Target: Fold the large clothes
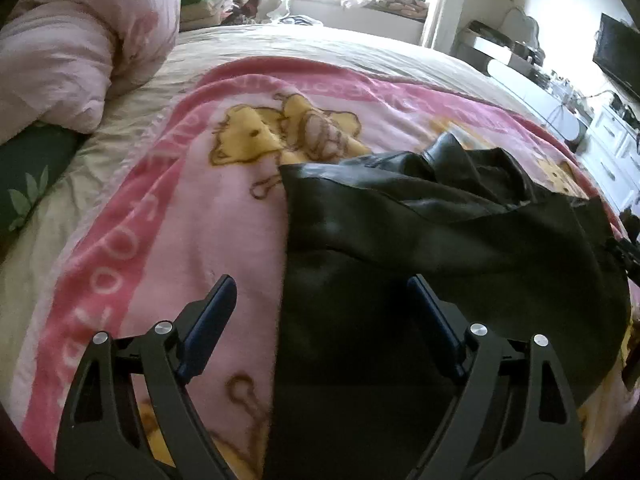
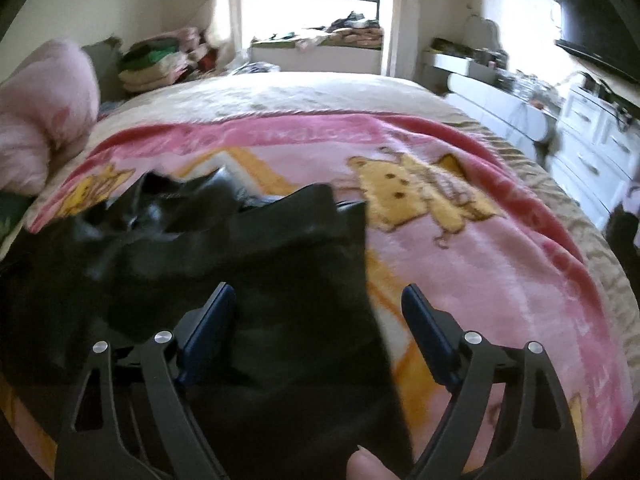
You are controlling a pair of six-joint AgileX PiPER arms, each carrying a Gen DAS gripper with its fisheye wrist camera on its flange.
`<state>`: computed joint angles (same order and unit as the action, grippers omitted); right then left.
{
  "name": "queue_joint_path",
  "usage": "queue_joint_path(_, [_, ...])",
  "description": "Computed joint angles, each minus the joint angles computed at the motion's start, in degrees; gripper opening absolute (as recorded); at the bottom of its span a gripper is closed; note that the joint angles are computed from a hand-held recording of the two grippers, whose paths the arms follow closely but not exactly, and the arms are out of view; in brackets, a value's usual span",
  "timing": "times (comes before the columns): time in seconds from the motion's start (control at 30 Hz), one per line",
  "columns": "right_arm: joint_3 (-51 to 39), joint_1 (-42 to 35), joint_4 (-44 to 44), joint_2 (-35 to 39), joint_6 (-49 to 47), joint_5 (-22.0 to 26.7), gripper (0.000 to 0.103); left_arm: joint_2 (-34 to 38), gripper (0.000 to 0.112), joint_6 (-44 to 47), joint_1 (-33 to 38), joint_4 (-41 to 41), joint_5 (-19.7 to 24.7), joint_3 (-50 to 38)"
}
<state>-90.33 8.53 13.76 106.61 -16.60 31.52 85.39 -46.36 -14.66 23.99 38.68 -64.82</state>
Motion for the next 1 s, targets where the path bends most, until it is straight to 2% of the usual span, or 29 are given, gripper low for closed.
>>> queue_joint_path(0.07, [-1.1,-0.5,2.5,1.0,-2.8,1.5,0.085,0.4,0.08,2.4,1.3,-2.9,-0.8,0.0])
queue_joint_path(0.1, [-0.9,-0.7,5.4,1.1,-6.2,1.8,0.078,0.7,0.08,3.1,1.6,-3.6,-1.0,-0.1])
queue_joint_path(0.13, [-0.6,-0.6,6.8,1.0,-7.9,2.0,0.067,1.0,0.08,3.7,1.9,-4.2,-1.1,-0.2])
queue_joint_path(0.2, [0.1,0.0,5.9,0.7,-7.7,1.2,0.059,1.2,0.08,4.1,2.2,-4.6,-1.4,0.0])
queue_joint_path(0.27, [1.0,0.1,7.3,0.3,-8.9,0.0,0.042,1.5,0.08,4.1,2.3,-4.6,-1.6,0.0])
queue_joint_path(0.3, [1.6,0.0,7.9,-0.1,-9.3,-0.4,0.027,1.5,0.08,4.1,2.4,-4.5,-1.7,0.1])
queue_joint_path(0.33, [1.9,-0.3,9.0,-0.4,-10.0,-0.7,0.016,1.5,0.075,4.5,2.5,-4.8,-1.8,0.1])
queue_joint_path(0.37, [2.1,-0.8,10.6,-0.7,-11.0,-0.8,0.013,1.4,0.07,4.8,2.5,-5.2,-2.1,0.2])
queue_joint_path(0.4, [2.5,-1.1,11.7,-1.1,-11.6,-1.0,0.011,1.3,0.057,6.8,3.1,-6.9,-2.9,0.3])
queue_joint_path(0.43, [3.2,-1.7,14.1,-2.0,-12.9,-1.4,0.008,1.2,0.04,8.2,3.3,-8.3,-3.6,0.5])
queue_joint_path(0.47, [3.5,-2.2,15.8,-2.5,-13.9,-1.4,0.008,1.2,0.036,7.3,2.8,-7.4,-3.5,0.4])
queue_joint_path(0.53, [3.8,-3.4,20.7,-3.7,-16.5,-1.1,0.006,0.8,0.02,2.1,0.2,-0.7,-1.7,-0.1])
queue_joint_path(0.6, [4.1,-4.3,24.9,-4.9,-18.7,-0.3,0.006,-0.8,0.012,1.4,-0.4,0.6,-1.9,-0.1])
queue_joint_path(0.87, [4.6,-6.2,32.4,-8.0,-20.5,-0.1,0.005,-7.1,0.009,-1.8,-1.7,5.4,-4.4,-0.6])
queue_joint_path(1.0, [1.1,-6.6,31.1,-6.6,-16.6,1.4,0.005,-6.9,0.009,-3.5,-1.7,8.3,-5.3,-2.3])
